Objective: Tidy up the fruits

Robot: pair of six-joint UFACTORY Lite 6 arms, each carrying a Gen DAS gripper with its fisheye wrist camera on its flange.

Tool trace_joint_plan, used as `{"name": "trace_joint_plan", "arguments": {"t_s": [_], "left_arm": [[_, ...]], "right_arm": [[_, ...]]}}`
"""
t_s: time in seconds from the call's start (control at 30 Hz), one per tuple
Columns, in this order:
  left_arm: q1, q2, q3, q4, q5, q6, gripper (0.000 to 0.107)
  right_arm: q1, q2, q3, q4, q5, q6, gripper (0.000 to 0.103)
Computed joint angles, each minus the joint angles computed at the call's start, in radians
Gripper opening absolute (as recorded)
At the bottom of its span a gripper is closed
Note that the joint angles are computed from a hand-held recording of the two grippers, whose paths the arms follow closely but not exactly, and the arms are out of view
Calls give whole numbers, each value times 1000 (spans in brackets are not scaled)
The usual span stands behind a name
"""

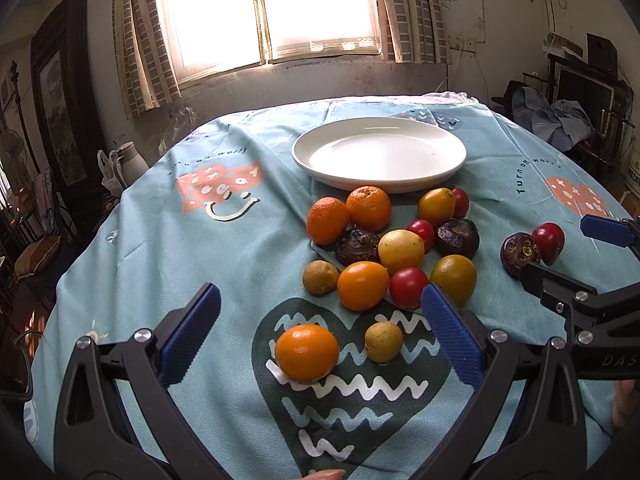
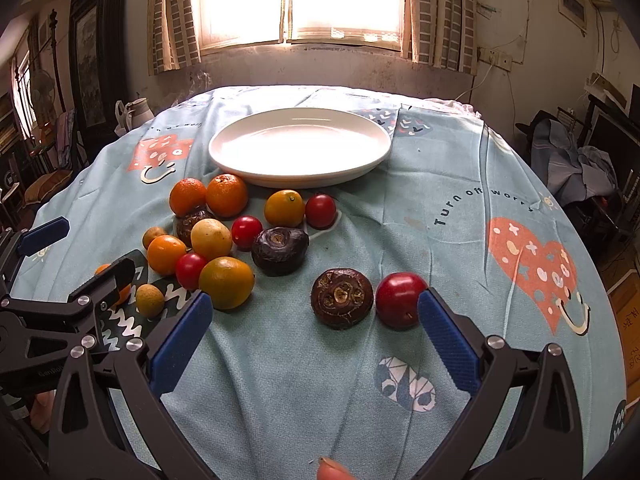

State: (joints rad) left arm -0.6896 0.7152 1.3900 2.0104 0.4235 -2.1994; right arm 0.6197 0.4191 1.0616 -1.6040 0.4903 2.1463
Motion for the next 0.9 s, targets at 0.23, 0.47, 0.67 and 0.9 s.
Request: {"name": "trace_joint_plan", "arguments": {"t_s": [0.23,0.47,0.67,0.9], "left_arm": [[-3,1,-1,-1,2,-1,101],[-4,4,2,-7,1,5,101],[-7,13,3,-4,2,0,101],[-7,21,11,-13,-5,13,101]], "right_arm": [[-2,-5,-5,-9,-1,8,102],[0,-4,-5,-5,-1,6,102],[2,-1,-4,-9,1,13,102],[1,-3,-5,-10,-1,13,102]]}}
